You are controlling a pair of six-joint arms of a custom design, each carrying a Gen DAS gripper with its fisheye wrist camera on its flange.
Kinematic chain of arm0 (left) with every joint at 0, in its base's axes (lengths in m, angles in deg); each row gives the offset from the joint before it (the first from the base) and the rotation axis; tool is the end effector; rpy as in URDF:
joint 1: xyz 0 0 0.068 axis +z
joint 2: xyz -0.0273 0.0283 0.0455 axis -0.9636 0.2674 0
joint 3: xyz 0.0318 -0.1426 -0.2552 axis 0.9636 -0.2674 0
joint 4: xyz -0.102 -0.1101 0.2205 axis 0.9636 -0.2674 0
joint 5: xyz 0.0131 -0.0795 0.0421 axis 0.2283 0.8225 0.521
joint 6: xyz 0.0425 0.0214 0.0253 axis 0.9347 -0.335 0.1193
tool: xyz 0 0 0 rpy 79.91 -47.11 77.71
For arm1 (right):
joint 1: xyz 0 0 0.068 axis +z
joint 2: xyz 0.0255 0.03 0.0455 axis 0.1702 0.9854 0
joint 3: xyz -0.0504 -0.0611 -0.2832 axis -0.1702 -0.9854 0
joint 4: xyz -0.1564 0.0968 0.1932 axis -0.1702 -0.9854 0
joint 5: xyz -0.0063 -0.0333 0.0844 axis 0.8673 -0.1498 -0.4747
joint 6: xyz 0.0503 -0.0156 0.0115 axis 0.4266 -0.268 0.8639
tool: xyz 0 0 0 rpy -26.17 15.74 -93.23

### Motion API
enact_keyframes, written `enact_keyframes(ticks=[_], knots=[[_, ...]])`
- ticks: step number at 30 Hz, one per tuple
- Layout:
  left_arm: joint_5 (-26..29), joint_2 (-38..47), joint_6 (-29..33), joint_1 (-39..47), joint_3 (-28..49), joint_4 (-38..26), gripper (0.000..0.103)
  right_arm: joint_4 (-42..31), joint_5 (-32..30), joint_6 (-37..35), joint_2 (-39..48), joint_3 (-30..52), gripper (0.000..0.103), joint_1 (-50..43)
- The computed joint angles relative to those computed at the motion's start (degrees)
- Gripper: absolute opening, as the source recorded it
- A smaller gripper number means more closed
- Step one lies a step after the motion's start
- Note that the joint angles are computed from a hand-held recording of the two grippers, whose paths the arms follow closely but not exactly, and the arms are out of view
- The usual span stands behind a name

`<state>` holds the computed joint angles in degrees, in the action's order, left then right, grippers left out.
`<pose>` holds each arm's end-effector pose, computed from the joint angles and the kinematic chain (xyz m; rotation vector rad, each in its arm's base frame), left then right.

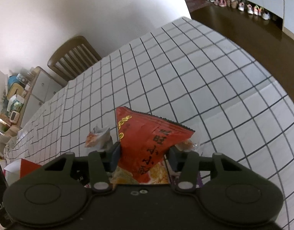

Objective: Organize snacks
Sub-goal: 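Grasp the white wrapped snack with left gripper while right grasps red bag, then carry the white snack and red bag over the red box and release both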

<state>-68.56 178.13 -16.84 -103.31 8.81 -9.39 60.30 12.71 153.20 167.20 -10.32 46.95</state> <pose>0.3211 -0.1861 0.0894 0.7151 2.5080 -0.4924 0.1957 0.1303 0.1248 0.9713 2.2579 0.3522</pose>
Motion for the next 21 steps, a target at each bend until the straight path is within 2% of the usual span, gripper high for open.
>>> enact_keyframes(ticks=[3,11,21], knots=[[-0.16,-2.89,-0.34,0.34,-1.52,-0.58,0.019,-1.73,1.56,-0.19,-3.02,-0.51,0.047,1.51],[-0.63,-12.31,-1.88,0.98,-8.41,-1.35,0.018,-11.94,5.81,-1.18,-10.96,1.01,0.047,7.7],[0.3,-25.03,-3.7,1.87,-16.44,-4.2,0.018,-22.07,11.86,1.92,-17.15,3.67,0.047,19.41]])
